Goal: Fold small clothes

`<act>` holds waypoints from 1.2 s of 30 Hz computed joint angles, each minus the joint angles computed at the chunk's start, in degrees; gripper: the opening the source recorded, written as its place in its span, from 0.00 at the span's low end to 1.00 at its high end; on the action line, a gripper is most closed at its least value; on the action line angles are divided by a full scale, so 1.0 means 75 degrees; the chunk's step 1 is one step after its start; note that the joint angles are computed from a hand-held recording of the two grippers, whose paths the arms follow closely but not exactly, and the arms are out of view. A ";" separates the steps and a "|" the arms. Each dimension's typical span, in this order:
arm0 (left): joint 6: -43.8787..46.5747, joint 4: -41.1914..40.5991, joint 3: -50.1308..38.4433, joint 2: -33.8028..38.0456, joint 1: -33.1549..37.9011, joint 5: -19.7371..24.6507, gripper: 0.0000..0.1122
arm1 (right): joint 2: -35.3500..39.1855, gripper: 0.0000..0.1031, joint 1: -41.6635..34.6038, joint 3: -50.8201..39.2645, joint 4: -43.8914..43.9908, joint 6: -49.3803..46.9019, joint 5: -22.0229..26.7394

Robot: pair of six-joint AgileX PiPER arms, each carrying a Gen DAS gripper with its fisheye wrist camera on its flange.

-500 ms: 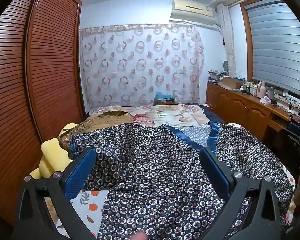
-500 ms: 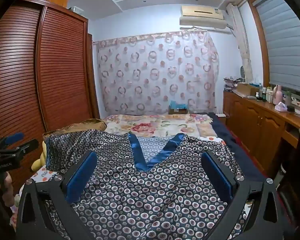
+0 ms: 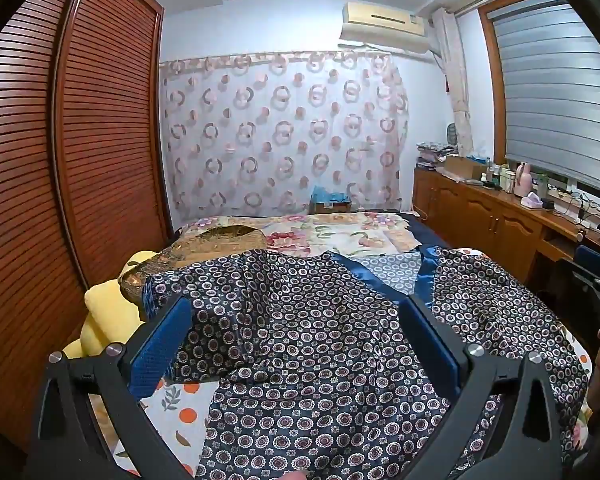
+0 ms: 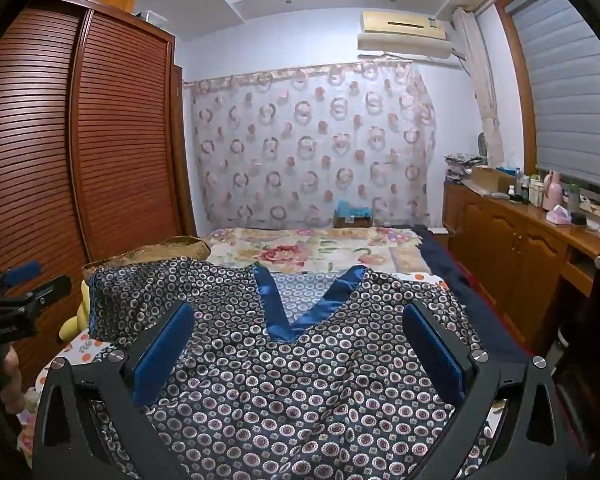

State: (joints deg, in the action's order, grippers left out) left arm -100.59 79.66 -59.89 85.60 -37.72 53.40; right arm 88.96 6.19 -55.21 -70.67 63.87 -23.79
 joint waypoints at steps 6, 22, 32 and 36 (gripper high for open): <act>-0.0017 0.0009 0.0030 0.0000 0.0029 -0.0022 0.92 | -0.0035 1.00 -0.0006 0.0030 0.0005 0.0004 -0.0005; -0.0073 0.0063 0.0057 0.0027 0.0003 0.0017 0.92 | -0.0018 1.00 0.0030 0.0013 0.0077 -0.0053 0.0068; -0.0061 0.0064 0.0061 0.0018 -0.0002 0.0019 0.92 | 0.0020 1.00 0.0029 -0.0033 0.0080 -0.0060 0.0060; -0.0066 0.0066 0.0054 0.0024 -0.0015 0.0035 0.92 | 0.0030 1.00 0.0020 -0.0050 0.0034 -0.0027 0.0046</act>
